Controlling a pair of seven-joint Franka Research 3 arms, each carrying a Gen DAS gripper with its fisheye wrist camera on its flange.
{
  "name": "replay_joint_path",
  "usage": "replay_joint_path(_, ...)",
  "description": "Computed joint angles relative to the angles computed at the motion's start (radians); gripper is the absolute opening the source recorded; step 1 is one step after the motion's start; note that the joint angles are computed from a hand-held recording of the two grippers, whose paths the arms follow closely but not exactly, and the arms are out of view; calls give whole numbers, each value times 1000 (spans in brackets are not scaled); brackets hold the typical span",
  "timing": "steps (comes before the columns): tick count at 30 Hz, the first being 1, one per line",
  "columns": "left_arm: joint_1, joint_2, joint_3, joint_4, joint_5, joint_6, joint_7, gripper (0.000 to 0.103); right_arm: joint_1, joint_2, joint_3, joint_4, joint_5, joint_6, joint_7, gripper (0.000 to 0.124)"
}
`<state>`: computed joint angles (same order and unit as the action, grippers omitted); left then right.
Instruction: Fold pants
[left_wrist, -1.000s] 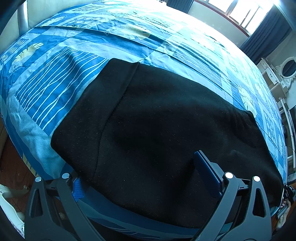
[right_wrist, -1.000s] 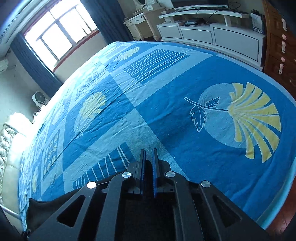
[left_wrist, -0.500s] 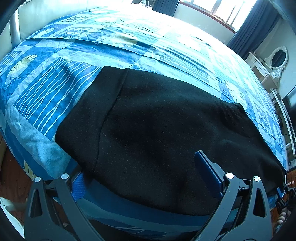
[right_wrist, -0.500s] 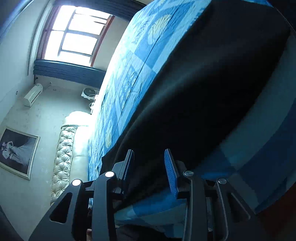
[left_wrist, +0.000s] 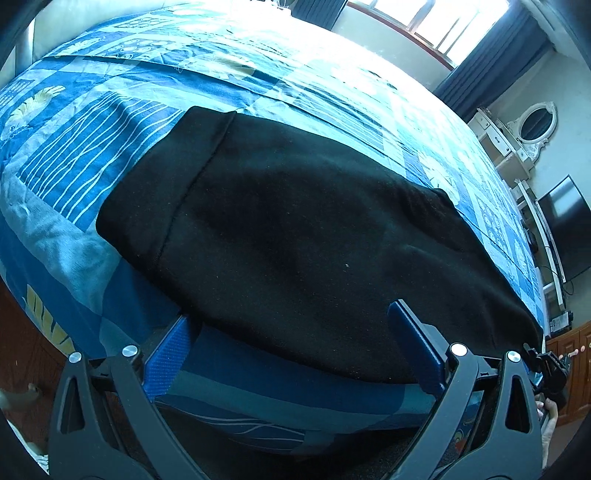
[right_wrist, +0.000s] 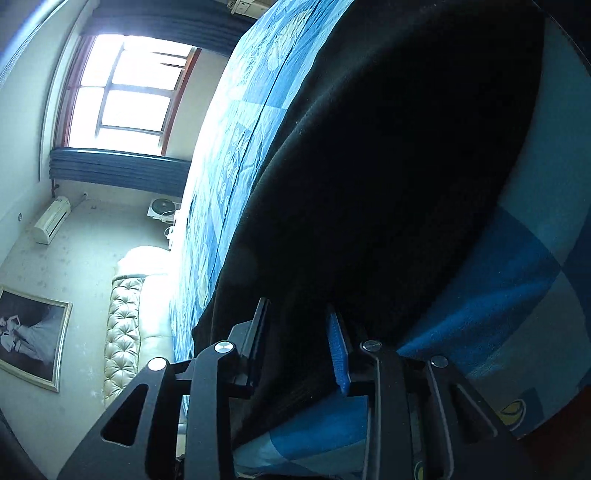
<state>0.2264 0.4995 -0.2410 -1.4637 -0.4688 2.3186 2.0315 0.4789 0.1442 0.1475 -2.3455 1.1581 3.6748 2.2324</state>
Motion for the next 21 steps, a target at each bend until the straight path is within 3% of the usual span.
replay_joint_path(2, 4, -14, -6, -18, -6, 6, 22, 100, 21, -5, 0, 36, 112, -3, -107, 13)
replay_joint_path(9, -2, -34, -5, -42, -26, 13, 42, 100, 29, -4, 28, 93, 296, 1, -268, 12)
replay_joint_path(13, -8, -30, 2, -38, -18, 9, 36, 100, 19, 12, 31, 33, 132, 25, -60, 12)
replay_joint_path(16, -6, -28, 2, -33, -24, 1, 26, 100, 18, 0, 37, -22, 7, 69, 102, 25)
replay_joint_path(18, -7, -30, 2, -36, -24, 4, 26, 100, 32, 12, 33, 5, 23, 71, 69, 31)
replay_joint_path(21, -9, -32, 3, -41, -19, 5, 28, 100, 24, 35, 32, 24, -78, 44, 130, 32)
